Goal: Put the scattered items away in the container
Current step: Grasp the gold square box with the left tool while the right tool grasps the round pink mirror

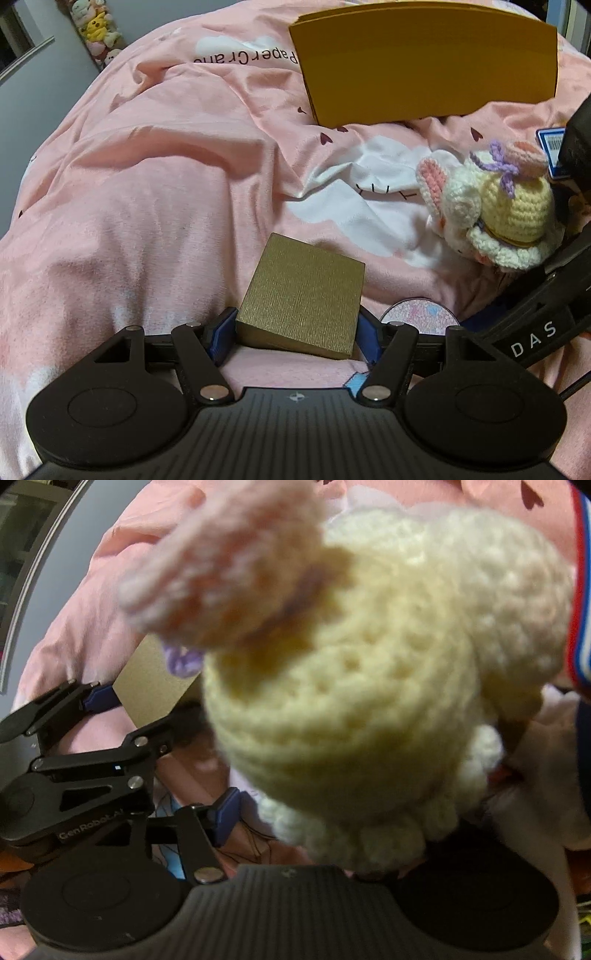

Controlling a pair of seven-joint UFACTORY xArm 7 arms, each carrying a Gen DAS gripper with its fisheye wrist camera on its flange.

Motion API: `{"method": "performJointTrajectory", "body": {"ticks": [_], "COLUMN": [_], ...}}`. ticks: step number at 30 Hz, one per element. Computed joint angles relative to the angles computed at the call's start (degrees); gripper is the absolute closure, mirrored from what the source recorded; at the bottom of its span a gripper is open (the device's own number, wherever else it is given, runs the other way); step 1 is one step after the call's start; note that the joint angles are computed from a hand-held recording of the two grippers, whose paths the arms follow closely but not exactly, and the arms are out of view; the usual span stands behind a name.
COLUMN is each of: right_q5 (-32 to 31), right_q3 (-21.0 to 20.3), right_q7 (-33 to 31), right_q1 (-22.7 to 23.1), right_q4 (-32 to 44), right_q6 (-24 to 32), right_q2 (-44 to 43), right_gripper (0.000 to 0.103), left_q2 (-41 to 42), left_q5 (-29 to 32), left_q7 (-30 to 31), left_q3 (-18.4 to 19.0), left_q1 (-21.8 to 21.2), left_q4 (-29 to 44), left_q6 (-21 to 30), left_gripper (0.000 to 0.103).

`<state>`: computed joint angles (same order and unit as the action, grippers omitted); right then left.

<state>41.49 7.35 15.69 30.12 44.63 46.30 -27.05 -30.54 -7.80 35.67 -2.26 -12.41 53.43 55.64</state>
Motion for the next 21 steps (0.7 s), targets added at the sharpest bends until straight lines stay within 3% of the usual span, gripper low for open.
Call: {"method": "performJointTrajectory", "body": {"ticks": [10,13,17,21], "right_q5": [4.26,3.43,3.65,4.99], "right_q3": [-0.77,-0.53,-0.23,0.27], "right_q7": [1.68,2.14,1.58,1.22], "right_q1": [1.4,1.63,2.19,2.37], "right_q4": [-3.3,-2.27,-0.76,-0.23], "right_q6": [-3.89,-3.56,-3.38,-4.82], "right_q2": [-4.47,-2.88,0.21,2.03], "right_gripper": [0.06,0.057,0.045,0.043], "left_q2": [-0.06,-0.03,-0.06,-0.04], "left_q5": [-5.37,-5.72,-6.0,-6.16], "left_q7": [1.96,2.25,2.24,2.34], "left_q3": [2.21,2.21,2.12,2.16], "left_q1": [-0.56,-0.41,-0.21,-0.11], "left_q4": [0.91,0.9,0.97,1.01], "left_q6": [1.78,1.76,1.99,2.05], "left_gripper": [0.027,0.027,0.027,0.027]}}
